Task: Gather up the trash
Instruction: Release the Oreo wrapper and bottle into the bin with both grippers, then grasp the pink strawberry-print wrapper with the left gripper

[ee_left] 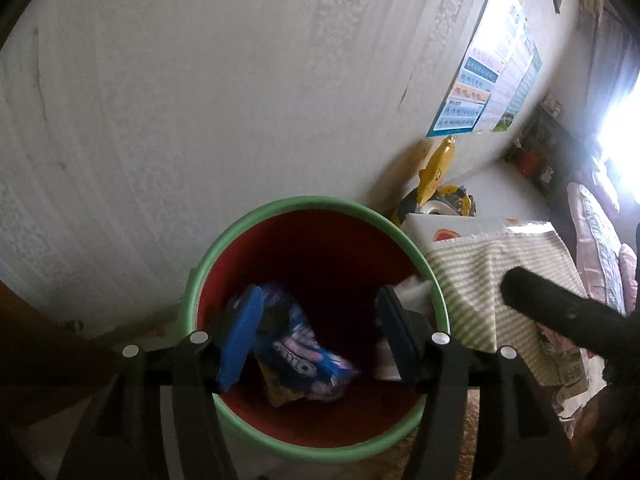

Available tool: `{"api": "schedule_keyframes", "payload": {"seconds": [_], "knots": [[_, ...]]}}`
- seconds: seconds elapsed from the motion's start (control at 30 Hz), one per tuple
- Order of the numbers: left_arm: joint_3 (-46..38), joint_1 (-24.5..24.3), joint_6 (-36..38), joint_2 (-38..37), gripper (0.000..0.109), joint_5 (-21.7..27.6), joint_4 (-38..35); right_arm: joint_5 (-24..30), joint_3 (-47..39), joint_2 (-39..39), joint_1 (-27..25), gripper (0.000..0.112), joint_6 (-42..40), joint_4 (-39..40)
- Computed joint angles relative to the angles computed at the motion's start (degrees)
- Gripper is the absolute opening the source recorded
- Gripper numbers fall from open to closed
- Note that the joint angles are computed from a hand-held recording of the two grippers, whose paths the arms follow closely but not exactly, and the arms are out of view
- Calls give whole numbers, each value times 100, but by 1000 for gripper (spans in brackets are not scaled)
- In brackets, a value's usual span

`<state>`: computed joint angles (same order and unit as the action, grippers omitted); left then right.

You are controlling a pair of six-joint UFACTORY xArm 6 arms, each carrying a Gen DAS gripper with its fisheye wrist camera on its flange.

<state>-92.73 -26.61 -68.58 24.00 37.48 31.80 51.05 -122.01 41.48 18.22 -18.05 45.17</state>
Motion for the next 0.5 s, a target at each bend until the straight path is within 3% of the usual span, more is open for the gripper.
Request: {"api": "schedule_keyframes", "payload": {"seconds": [0.1,0.27,0.43,0.5], "knots": [[-46,-26,85,51,59,74,-88,-93,361,-218,-98,63,-71,83],[-303,-146,200,169,59,-28,-101,-897,1725,-1097,-403,63,-639,193],[-1124,-398,643,695,59,84,-383,-1517,2907,-1958,-1028,63,-477,-271],[-1626,-520,959,1026,59,148,-680,-1787,3366,-2315,-1220,67,107,-1037]]}}
